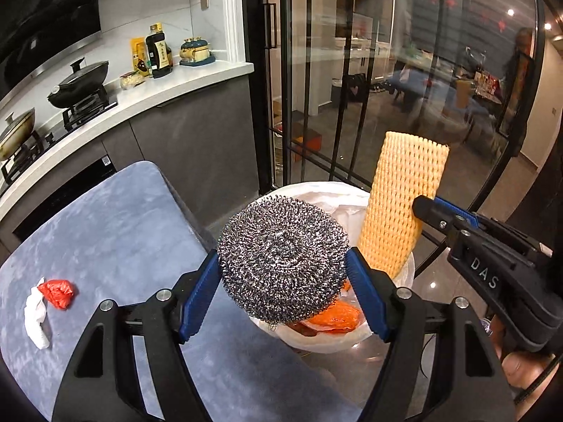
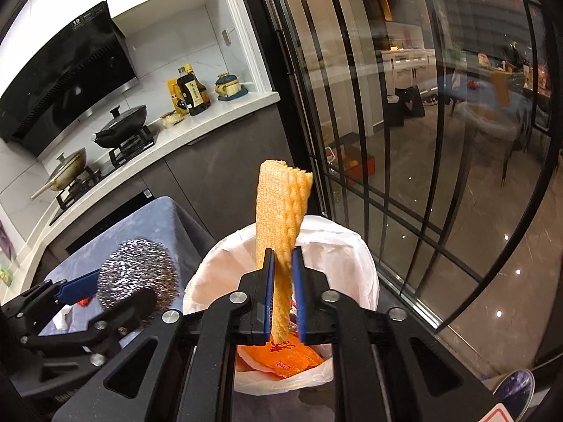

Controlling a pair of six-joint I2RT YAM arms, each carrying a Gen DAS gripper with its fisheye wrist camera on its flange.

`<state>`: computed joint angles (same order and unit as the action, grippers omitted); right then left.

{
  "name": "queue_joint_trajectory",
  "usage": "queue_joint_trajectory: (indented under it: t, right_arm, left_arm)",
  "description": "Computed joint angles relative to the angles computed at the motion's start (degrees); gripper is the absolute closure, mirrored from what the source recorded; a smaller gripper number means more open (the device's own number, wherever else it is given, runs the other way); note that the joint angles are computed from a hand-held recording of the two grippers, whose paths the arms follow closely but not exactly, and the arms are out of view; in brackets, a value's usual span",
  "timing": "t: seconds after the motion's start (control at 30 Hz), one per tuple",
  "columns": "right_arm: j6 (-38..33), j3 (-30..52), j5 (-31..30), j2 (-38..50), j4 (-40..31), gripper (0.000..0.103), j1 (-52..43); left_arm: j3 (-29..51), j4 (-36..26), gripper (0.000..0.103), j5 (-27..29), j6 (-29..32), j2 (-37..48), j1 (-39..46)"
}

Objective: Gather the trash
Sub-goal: 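Carry the steel wool and orange mesh sleeve over the bin and release both, then move both open tools back over the white tissue and red bag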

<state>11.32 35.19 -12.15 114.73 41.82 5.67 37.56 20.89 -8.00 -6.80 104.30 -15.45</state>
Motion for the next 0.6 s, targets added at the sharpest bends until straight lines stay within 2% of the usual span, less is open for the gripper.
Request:
queue_joint_trajectory:
  t: [0.07,0.2,0.3,0.37,0.43,0.6]
  right_arm:
    - [0.2,0.4,0.2,0.6,0.5,0.089,-0.4]
    - [1.1,0.3,-0.3,0.6,1.2,0.078,-1.0]
    - [1.1,0.5,-0.1,0.4,1.3,0.075,-1.1]
    - [1.2,0.3,-0.1,0.3,1.8,0.071,-1.1]
    - [1.5,-0.3,0.0,-0.3,2.6,0.069,-1.1]
    - [1.7,-1.1,0.1,-1.6,3.0,0.064,-0.8]
  left_arm:
    - [0.9,-0.4,0.032,0.9,-0.7,1.1,0.3]
    - [2.5,-1.3,0.033,2.2,-1.5,2.5,0.9]
    - [2.6,-0.4,0.033,1.5,-1.3,2.5,0.5]
    - [2.8,-0.4,0.031,1.3,-0.8,2.2,0.1]
    - [2.6,0.2,0.025,0.7,-0.6,1.8,-0.2]
    - [2.4,0.5,0.025,0.8,-0.6,1.3,-0.1]
